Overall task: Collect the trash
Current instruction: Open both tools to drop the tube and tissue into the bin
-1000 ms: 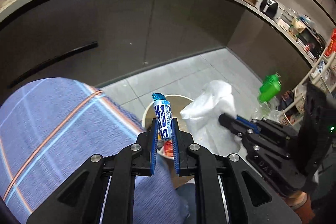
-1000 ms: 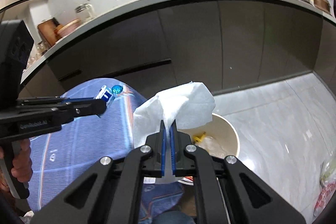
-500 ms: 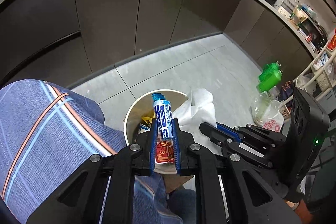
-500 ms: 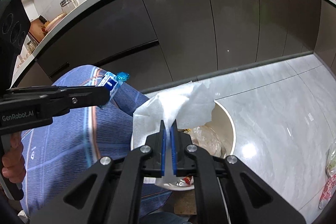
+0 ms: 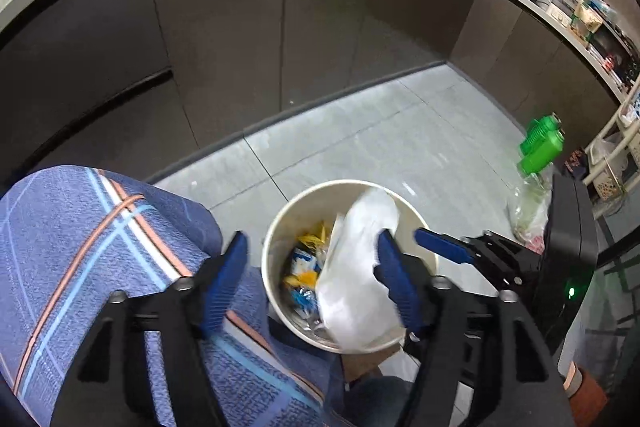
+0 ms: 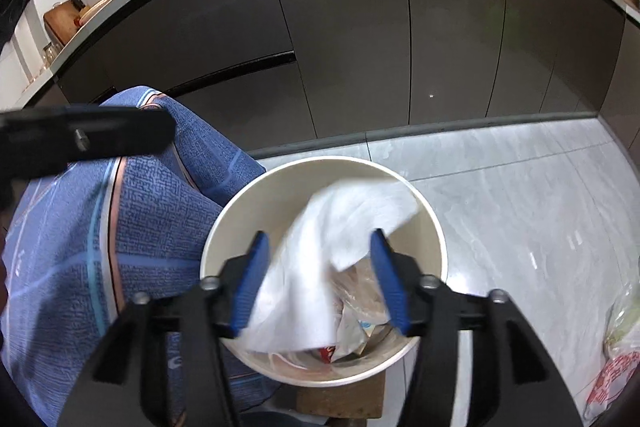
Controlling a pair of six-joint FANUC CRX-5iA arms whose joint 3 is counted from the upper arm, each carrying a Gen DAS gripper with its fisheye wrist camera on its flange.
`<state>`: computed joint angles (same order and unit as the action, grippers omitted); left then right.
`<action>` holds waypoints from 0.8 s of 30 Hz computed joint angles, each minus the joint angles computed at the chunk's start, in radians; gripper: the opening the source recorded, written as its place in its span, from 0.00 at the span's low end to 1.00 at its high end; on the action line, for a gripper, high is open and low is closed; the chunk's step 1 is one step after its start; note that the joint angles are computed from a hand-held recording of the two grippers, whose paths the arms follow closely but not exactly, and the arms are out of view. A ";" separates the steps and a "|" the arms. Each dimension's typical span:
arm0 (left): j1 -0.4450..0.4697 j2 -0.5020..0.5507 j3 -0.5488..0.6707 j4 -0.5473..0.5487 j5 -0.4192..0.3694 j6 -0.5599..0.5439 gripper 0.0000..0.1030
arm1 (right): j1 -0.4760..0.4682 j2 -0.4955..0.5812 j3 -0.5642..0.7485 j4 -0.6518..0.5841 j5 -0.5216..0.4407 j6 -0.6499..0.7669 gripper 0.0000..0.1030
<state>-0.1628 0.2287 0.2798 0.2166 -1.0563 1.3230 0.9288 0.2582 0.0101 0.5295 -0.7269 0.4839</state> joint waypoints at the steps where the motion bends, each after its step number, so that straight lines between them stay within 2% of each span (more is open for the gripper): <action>1: 0.003 -0.008 -0.007 -0.002 0.011 0.007 0.73 | 0.002 -0.003 -0.009 0.012 0.006 -0.008 0.63; 3: 0.007 -0.020 -0.013 -0.006 0.023 0.027 0.82 | 0.006 -0.008 -0.027 0.041 0.015 -0.029 0.80; 4: 0.010 -0.027 -0.017 -0.011 0.030 0.042 0.89 | 0.010 -0.009 -0.031 0.056 0.014 -0.039 0.85; 5: 0.014 -0.037 -0.023 -0.015 0.036 0.053 0.92 | 0.015 -0.012 -0.040 0.079 0.013 -0.057 0.95; 6: 0.017 -0.048 -0.031 -0.020 0.047 0.071 0.92 | 0.021 -0.014 -0.047 0.099 0.012 -0.072 0.97; 11: 0.054 -0.094 -0.071 -0.009 0.036 0.109 0.92 | 0.037 0.000 0.023 -0.009 -0.058 0.010 0.97; 16: 0.089 -0.182 -0.127 -0.054 0.038 0.147 0.92 | 0.078 -0.005 0.045 0.049 -0.132 -0.061 0.97; 24: 0.201 -0.397 -0.226 -0.096 0.005 0.198 0.92 | 0.183 -0.037 0.119 0.194 -0.282 -0.182 0.97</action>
